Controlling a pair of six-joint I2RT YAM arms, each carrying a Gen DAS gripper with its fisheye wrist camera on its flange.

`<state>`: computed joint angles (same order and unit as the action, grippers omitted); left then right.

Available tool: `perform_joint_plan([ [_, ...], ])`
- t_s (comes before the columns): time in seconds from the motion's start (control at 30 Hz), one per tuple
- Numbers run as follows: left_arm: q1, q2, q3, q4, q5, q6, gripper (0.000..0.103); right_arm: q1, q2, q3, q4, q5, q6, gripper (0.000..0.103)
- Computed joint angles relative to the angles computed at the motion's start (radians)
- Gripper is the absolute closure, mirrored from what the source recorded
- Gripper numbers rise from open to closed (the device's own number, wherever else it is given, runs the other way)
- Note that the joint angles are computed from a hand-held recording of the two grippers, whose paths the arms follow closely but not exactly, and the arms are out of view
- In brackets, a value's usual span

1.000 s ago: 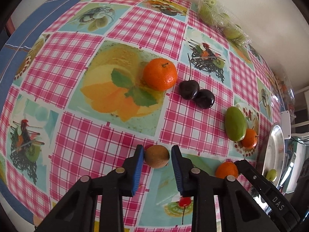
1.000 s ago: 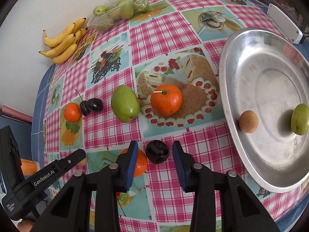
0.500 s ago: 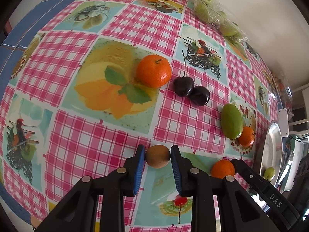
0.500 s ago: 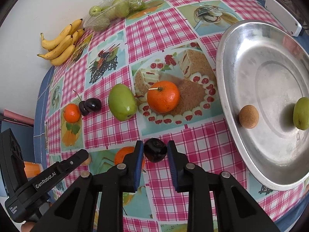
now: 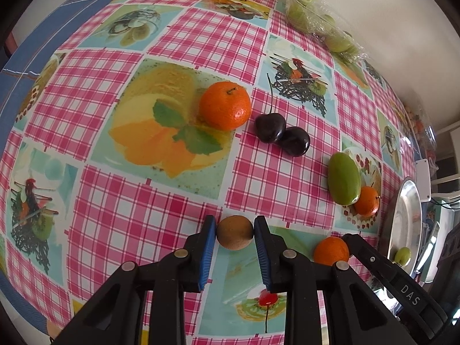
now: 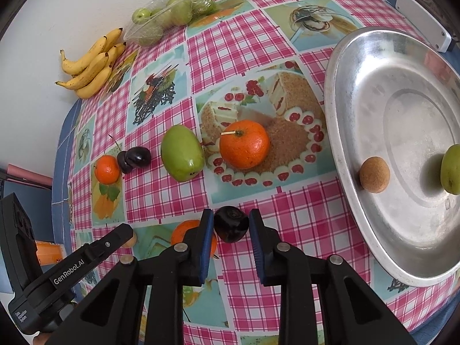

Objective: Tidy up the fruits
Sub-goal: 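Close the right gripper on the dark plum while the left gripper holds the kiwi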

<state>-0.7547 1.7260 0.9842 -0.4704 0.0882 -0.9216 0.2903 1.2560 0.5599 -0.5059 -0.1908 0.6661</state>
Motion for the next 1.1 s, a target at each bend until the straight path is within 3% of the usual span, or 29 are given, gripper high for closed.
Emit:
perform_joint_plan([
  [0.37, -0.007, -0.045, 0.008, -0.017, -0.053, 0.001, 0.074, -0.006, -0.026, 0.002, -0.015, -0.005, -0.01, 0.077],
  [0.7, -0.019, -0.128, 0.013, -0.038, -0.106, 0.004, 0.074, -0.026, -0.139, 0.034, -0.097, -0.002, -0.036, 0.077],
  [1.1, -0.076, -0.056, 0.089, -0.045, -0.112, -0.039, 0.074, -0.082, -0.171, 0.04, -0.148, -0.026, -0.092, 0.077],
])
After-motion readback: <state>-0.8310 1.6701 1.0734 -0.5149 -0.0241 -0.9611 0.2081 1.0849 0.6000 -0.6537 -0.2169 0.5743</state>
